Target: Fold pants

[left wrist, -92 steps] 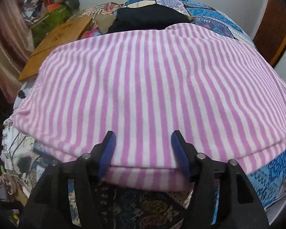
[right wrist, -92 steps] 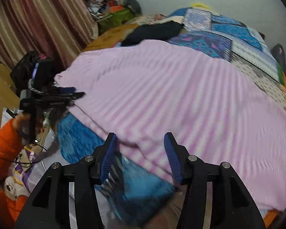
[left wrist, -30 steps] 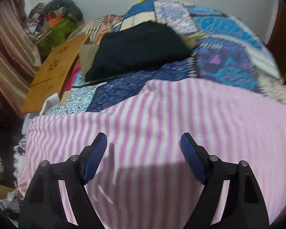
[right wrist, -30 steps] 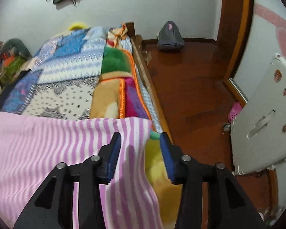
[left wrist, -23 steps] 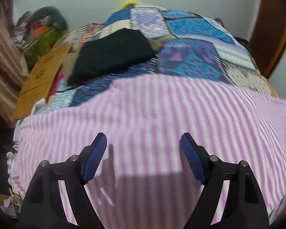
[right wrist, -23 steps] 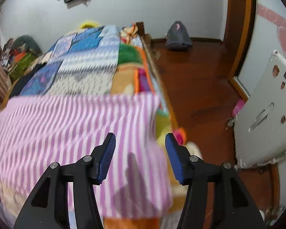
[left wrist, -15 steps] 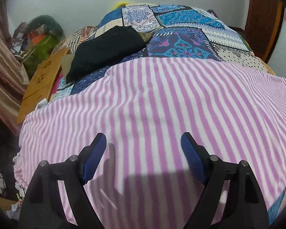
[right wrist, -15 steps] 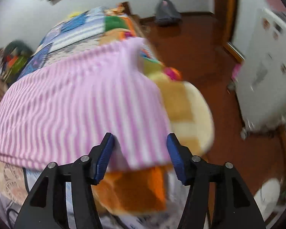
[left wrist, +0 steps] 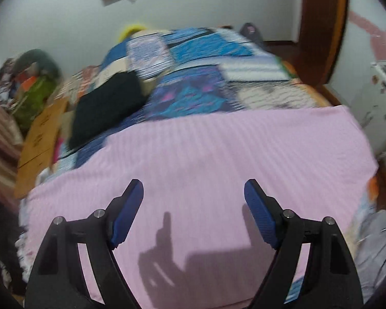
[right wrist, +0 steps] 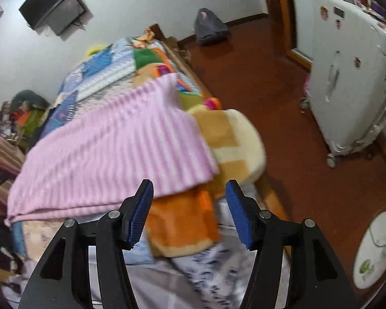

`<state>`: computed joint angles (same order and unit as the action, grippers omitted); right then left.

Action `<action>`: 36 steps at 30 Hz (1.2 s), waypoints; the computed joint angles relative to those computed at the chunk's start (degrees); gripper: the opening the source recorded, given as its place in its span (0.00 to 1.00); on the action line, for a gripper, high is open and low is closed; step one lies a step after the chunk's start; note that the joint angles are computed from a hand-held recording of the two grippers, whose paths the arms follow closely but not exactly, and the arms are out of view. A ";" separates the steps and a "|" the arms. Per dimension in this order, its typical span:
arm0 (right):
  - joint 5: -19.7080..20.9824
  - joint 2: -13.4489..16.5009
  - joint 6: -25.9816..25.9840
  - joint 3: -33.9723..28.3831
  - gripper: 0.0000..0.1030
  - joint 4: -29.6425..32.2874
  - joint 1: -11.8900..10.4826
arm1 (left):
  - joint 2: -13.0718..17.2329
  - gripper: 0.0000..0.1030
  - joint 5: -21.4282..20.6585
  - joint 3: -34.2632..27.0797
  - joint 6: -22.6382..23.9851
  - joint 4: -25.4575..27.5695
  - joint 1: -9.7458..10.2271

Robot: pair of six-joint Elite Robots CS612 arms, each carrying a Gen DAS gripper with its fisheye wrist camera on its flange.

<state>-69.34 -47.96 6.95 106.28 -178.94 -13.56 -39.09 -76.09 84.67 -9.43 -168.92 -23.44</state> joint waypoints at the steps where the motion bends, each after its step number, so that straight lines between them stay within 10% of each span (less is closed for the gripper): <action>1: 1.15 0.11 -0.21 -0.15 0.55 0.01 0.21 | 0.39 0.79 -0.90 -0.86 0.22 0.19 -0.32; 11: 7.98 3.01 2.42 -1.38 0.57 1.65 0.81 | 6.83 0.79 -8.17 -12.40 0.57 10.25 -3.15; 29: 10.08 7.92 12.77 -5.38 0.59 -5.14 -0.12 | 10.60 0.87 -3.27 -17.03 2.68 14.37 -4.43; 36: 9.57 8.11 11.96 -5.92 0.24 -8.38 -0.12 | 10.67 0.87 -3.31 -17.11 2.41 14.21 -4.43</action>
<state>-59.77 -39.85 18.91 100.36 -187.31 -13.68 -28.43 -79.40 67.56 -7.01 -154.71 -27.87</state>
